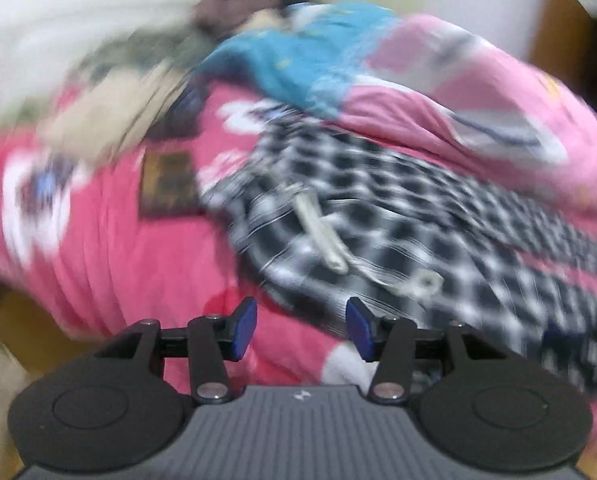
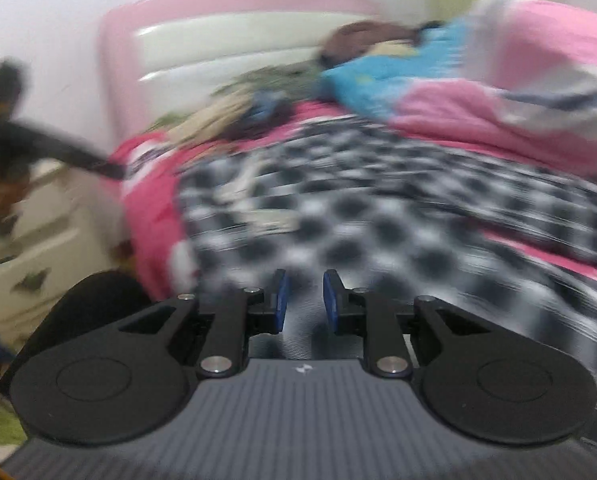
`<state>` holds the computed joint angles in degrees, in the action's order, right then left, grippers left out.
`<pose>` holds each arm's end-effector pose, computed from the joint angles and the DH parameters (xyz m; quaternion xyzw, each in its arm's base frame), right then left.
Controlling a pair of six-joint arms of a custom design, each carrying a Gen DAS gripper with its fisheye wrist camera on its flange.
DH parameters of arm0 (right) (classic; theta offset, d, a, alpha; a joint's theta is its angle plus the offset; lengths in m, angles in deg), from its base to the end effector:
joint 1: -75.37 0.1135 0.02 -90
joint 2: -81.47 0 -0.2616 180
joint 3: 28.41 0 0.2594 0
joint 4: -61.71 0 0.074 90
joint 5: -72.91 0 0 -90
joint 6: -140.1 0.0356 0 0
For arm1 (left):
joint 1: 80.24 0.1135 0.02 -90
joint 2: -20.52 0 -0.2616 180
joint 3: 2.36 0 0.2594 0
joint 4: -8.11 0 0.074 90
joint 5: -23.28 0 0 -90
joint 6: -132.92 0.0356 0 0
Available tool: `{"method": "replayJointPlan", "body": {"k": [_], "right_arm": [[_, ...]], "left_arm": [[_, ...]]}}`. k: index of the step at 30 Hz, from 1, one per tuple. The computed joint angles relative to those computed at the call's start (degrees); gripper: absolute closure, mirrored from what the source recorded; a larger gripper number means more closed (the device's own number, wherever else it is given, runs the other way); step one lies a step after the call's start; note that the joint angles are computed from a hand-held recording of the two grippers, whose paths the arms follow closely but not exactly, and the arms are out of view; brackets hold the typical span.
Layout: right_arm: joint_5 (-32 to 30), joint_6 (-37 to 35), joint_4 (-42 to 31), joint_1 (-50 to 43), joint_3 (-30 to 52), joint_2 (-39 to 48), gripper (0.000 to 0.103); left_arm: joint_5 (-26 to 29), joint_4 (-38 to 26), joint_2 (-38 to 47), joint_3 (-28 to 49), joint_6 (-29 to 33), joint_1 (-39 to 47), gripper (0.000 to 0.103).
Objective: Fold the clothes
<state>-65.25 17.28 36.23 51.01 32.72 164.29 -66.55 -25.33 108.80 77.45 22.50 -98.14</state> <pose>0.2795 -0.0974 0.2055 -0.2113 0.8366 0.1740 0.4745 0.3333 -0.1078 0.2636 -0.0195 0.9130 -0.1350 0.3844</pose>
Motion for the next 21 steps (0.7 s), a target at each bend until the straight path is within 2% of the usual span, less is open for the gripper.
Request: {"method": "replayJointPlan", "body": {"k": [3, 5, 10, 12, 13, 14, 18, 19, 20, 21], "right_arm": [[5.17, -0.39, 0.60, 6.94, 0.34, -0.28, 0.085], [7.58, 2.20, 1.55, 9.68, 2.05, 1.32, 0.085], [7.84, 5.40, 2.14, 11.88, 5.82, 6.09, 0.085], [9.11, 5.39, 1.75, 12.75, 7.17, 8.78, 0.085], [9.94, 5.33, 0.96, 13.13, 7.87, 10.03, 0.085], [10.49, 5.37, 0.59, 13.43, 8.27, 10.98, 0.084], [9.57, 3.53, -0.39, 13.37, 7.87, 10.11, 0.084], [9.31, 3.15, -0.48, 13.12, 7.83, 10.35, 0.084], [9.12, 2.93, -0.46, 12.82, 7.73, 10.69, 0.084], [8.51, 3.14, -0.35, 12.45, 7.78, 11.20, 0.084]], "left_arm": [[3.60, 6.25, 6.17, 0.46, -5.25, 2.36, 0.052], [3.85, 9.15, 9.73, 1.19, -7.52, 2.85, 0.052], [6.66, 15.65, 14.63, 2.29, -12.09, 5.79, 0.052], [7.11, 18.19, 16.02, 2.01, -12.91, 6.64, 0.062], [6.91, 18.50, 16.48, 2.23, -12.90, 6.83, 0.084], [6.62, 18.62, 16.89, 2.51, -12.80, 6.98, 0.095], [11.04, 23.73, 14.64, -0.65, -16.56, 8.99, 0.094], [11.30, 24.14, 14.93, -0.41, -17.20, 9.46, 0.089], [11.40, 24.61, 15.22, -0.19, -17.83, 9.91, 0.078], [10.31, 25.17, 15.51, -0.03, -18.01, 10.09, 0.072]]}}
